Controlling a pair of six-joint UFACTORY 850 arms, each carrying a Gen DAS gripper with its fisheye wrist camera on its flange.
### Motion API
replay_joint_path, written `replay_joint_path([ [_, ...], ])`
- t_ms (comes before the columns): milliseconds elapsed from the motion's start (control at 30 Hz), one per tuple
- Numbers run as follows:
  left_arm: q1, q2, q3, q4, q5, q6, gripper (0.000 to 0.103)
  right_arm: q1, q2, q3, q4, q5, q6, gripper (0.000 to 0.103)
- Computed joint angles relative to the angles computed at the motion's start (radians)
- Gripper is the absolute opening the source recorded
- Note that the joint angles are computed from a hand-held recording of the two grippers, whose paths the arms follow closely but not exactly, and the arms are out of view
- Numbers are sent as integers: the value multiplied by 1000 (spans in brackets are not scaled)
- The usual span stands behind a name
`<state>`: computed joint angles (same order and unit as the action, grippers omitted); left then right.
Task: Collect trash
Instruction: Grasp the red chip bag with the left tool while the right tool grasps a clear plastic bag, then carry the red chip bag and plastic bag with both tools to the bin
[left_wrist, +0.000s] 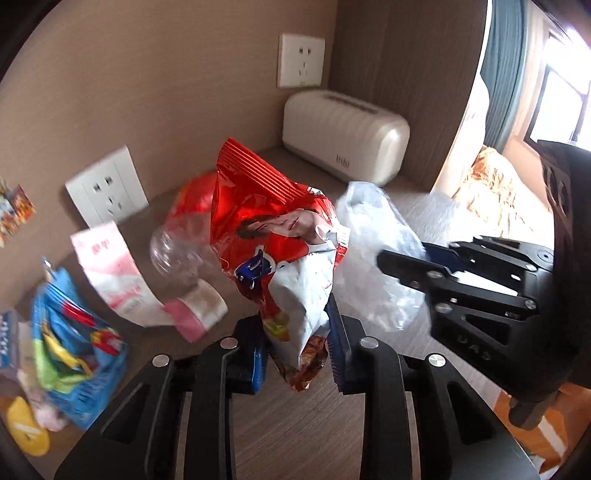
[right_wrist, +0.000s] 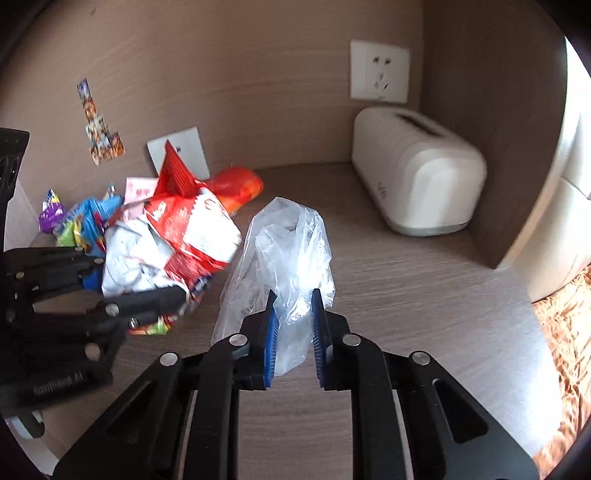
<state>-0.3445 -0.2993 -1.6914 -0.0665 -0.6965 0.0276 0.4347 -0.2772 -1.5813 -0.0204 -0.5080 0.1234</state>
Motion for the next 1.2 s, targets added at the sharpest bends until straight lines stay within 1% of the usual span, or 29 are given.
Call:
replay_joint_path([
  [167, 0, 23, -28, 30, -8, 2, 27, 22, 62, 14, -135, 1, 132, 18],
  [233, 2, 35, -34, 22, -9, 16, 27, 30, 80, 9, -175, -3, 172, 18],
  [400, 1, 59, -61, 18, -19, 56, 27, 68, 134, 7, -332, -14, 333, 18],
  [600, 8, 101, -63, -46, -21, 162, 27, 125, 190, 14, -530, -50, 560, 18],
  [700, 15, 121, -58, -99, -27, 233, 27, 160, 210, 12, -607, -91, 656, 18],
  [833, 27, 156, -40, -177, -36, 339, 27, 217, 223, 3, -722, -170, 789, 18],
  [967, 50, 185, -18, -284, -62, 476, 27, 291, 234, 0, -838, -281, 928, 18],
  [1067, 70, 210, 5, -366, -90, 591, 27, 355, 233, -10, -920, -386, 1032, 18],
  [1200, 97, 244, 37, -477, -142, 749, 27, 447, 229, -15, -1010, -551, 1169, 18],
])
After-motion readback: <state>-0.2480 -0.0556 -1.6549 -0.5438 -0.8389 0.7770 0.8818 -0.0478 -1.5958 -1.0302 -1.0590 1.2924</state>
